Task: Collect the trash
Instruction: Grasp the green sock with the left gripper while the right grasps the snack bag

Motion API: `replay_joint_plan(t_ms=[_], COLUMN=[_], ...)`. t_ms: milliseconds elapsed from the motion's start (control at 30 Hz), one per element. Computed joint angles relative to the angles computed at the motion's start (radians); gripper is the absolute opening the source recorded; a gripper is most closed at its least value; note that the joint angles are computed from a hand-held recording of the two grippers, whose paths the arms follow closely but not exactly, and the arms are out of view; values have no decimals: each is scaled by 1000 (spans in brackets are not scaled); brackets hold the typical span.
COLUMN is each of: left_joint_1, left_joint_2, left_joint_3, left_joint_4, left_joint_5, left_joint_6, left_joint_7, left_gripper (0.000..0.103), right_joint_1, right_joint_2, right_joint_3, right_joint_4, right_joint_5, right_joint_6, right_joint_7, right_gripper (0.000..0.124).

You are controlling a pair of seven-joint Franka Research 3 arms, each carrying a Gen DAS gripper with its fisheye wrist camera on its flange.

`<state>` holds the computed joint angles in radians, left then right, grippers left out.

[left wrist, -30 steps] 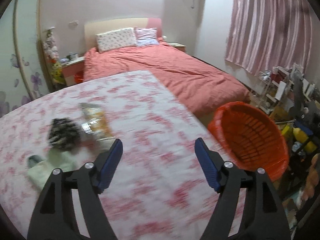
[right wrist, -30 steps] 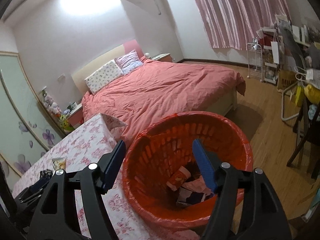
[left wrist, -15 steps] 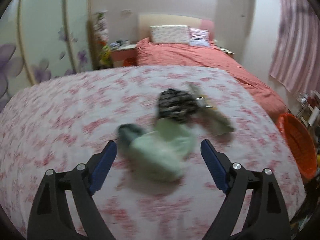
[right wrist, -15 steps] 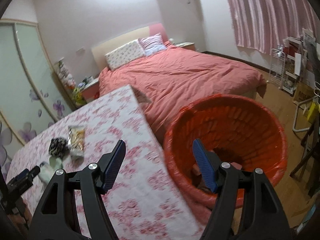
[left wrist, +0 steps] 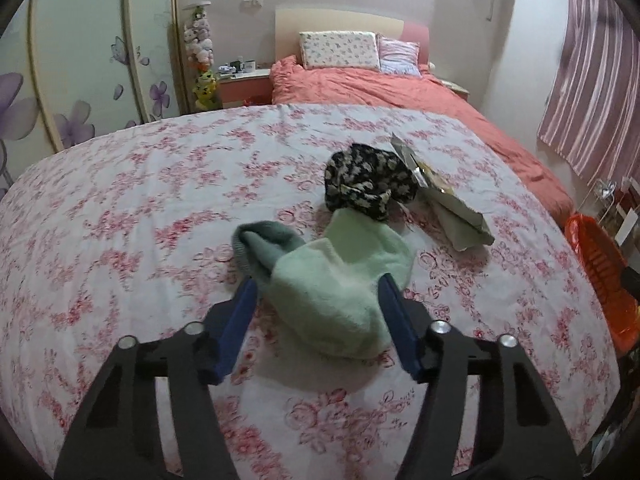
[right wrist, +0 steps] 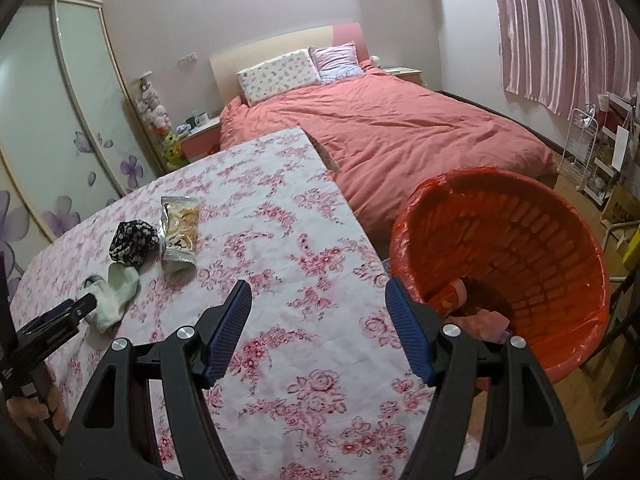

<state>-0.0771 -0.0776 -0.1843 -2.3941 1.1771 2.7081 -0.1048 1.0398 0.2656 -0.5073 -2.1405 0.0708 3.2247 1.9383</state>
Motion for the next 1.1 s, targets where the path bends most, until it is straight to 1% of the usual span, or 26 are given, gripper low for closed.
replay_joint_plan(t_ms=[33, 67, 100, 133, 167, 200, 233, 433, 567, 600, 733, 900, 933, 1000, 1067, 1100], left_joint_1=[0, -2, -3, -2, 0, 2, 5, 28, 49, 54, 78, 110, 116, 130, 146, 155], left_joint_2=[8, 18, 18, 11, 2, -7, -16, -85, -143, -154, -210, -264, -272, -292, -308, -315], left_joint_3=[1, 2, 4, 6, 5, 5, 5, -7, -17, -20, -24, -23, -21, -17, -16, -14], left_joint_4=[5, 12, 11, 7, 1, -5, -10, -27, -38, -41, -59, -89, -95, -111, -125, -132], left_joint_5=[-10, -33, -34, -22, -5, 11, 24, 91, 130, 136, 148, 139, 134, 123, 118, 116], left_joint_6=[-2, -8, -3, 6, 11, 19, 26, 49, 43, 40, 29, 21, 22, 24, 29, 33], left_joint_7=[14, 38, 37, 24, 9, -3, -12, -69, -110, -119, -137, -133, -128, -118, -116, -114], left_gripper=[44, 37, 26, 19, 17, 11, 8, 6, 6, 6, 6, 6, 6, 6, 6, 6], right_joint_1=[-4, -12, -20, -23, -28, -38, -51, -143, -183, -209, -276, -357, -380, -405, -409, -392], right_joint_2=[-1, -3, 0, 0, 2, 3, 3, 16, 30, 38, 69, 143, 166, 214, 241, 271], right_joint_3=[6, 16, 25, 30, 36, 49, 63, 176, 236, 271, 364, 480, 512, 552, 565, 554], right_joint_4=[1, 1, 5, 7, 8, 12, 14, 44, 70, 86, 138, 255, 290, 365, 408, 455], right_joint_5=[1, -1, -3, -7, -11, -14, -17, -31, -42, -38, -27, 14, 27, 49, 60, 54], right_joint_6=[-4, -8, -9, -11, -12, -15, -16, -30, -41, -46, -58, -102, -120, -161, -187, -215], right_joint_7=[-2, -4, -2, 0, 2, 2, 3, -3, -8, -18, -52, -107, -123, -144, -155, -147], right_gripper=[69, 69, 69, 69, 69, 69, 69, 69, 69, 69, 69, 69, 69, 69, 68, 68])
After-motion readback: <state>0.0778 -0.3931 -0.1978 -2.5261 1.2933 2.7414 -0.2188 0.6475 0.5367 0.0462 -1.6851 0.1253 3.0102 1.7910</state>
